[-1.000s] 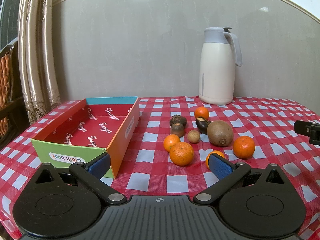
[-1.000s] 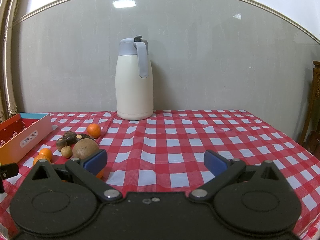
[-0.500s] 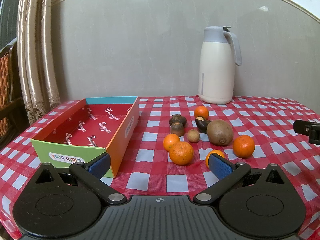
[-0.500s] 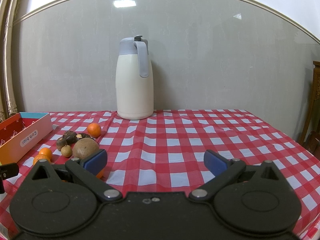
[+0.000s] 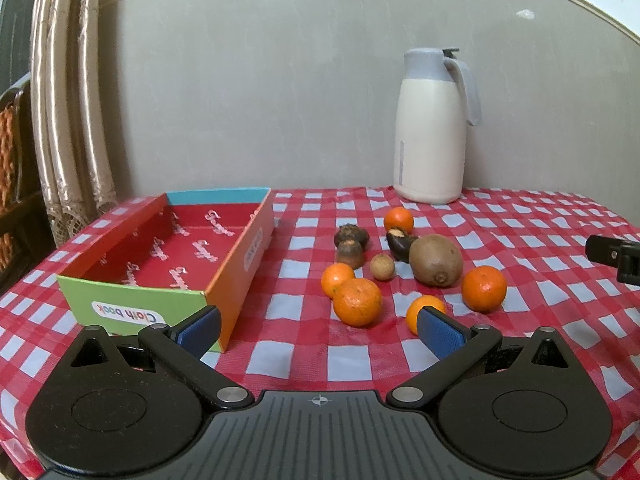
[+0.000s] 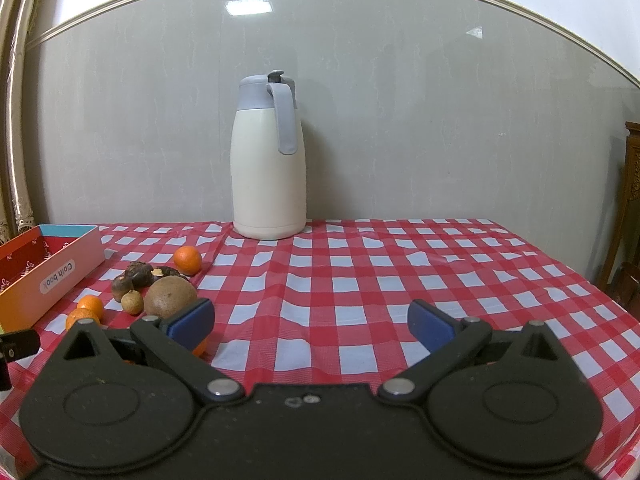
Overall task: Organize fruits
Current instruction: 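Grasp a mandarin orange with the left gripper, then carry the orange into the red box and open the left gripper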
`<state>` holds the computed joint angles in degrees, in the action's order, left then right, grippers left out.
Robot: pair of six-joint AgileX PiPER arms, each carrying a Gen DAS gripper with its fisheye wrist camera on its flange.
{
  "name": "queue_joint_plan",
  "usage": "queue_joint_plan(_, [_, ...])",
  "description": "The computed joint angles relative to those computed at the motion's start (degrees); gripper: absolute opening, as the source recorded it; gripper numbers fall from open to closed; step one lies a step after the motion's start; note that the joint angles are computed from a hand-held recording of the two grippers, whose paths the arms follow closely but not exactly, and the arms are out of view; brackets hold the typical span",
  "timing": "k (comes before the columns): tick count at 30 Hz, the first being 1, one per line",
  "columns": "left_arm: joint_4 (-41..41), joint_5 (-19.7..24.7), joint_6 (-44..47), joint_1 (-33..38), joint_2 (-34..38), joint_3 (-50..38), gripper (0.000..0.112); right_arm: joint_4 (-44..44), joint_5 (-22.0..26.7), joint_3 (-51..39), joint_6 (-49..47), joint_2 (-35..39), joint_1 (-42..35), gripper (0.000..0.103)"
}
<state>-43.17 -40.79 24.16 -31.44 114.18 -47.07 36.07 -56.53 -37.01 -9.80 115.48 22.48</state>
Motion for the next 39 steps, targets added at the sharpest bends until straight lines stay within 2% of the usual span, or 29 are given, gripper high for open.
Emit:
queue_joint_plan(6, [-1.9, 6.4, 0.2, 0.3, 1.7, -4.4, 0.103, 0.4, -0.4, 0.3, 0.1, 0.2, -0.4, 0.103])
queue_joint_plan(8, [-5.3, 7.0, 3.5, -0.6, 3.2, -6.7, 0.103, 0.6, -0.2, 0.5, 0.1, 0.0, -1.0, 0.103])
queue_joint_plan(14, [-5.2, 7.8, 5.2, -2.1, 6.0, -11.0, 0.102, 0.3, 0.0, 1.1, 1.1, -0.4, -3.0, 0.103])
queue_joint_plan(15, [-5.3, 7.9, 5.4, -2.4, 6.5, -11.6, 0.1, 0.0, 0.1, 1.1, 1.3, -0.4, -3.4, 0.103])
queue_joint_plan(16, [-5.5, 8.1, 5.9, -2.7, 6.9, -12.5, 0.088, -0.3, 0.4, 1.0, 1.4, -0.5, -3.9, 0.103])
queue_joint_plan(18, [-6.2, 9.8, 7.7, -3.0, 8.0, -14.6, 0.076, -1.2, 1.4, 0.4, 1.8, -0.4, -5.0, 0.103])
queue_joint_plan(24, [-11.4, 12.4, 13.9, -4.0, 11.1, -20.4, 0.072, -2.4, 3.4, -1.5, 1.8, 0.1, -6.6, 0.103])
queue_joint_plan(26, [-13.8, 14.8, 16.3, -3.5, 12.0, -22.4, 0.062, -2.9, 3.9, -1.9, 1.8, 0.4, -6.9, 0.103])
queue_joint_plan(27, [-14.8, 16.3, 17.3, -3.1, 12.3, -23.1, 0.05, -3.3, 3.9, -2.0, 1.9, 0.5, -7.1, 0.103])
queue_joint_plan(28, [-16.5, 17.6, 19.0, -2.8, 12.8, -24.1, 0.046, -3.8, 3.9, -2.1, 2.1, 0.5, -7.3, 0.103])
queue_joint_plan(29, [-16.8, 17.3, 19.2, -2.8, 13.2, -24.6, 0.044, -4.0, 4.0, -2.3, 2.1, 0.6, -7.5, 0.103])
queue_joint_plan(31, [-17.3, 17.3, 19.8, -2.7, 13.6, -25.2, 0.033, -4.9, 4.6, -2.8, 2.6, 0.8, -8.1, 0.103])
queue_joint_plan(35, [-13.7, 17.1, 16.0, -2.0, 12.6, -23.8, 0.033, -5.3, 5.3, -3.4, 3.0, 1.0, -8.7, 0.103])
queue_joint_plan(39, [-6.9, 12.5, 9.9, -1.6, 9.7, -19.1, 0.033, -5.2, 5.6, -4.1, 2.9, 1.2, -8.9, 0.103])
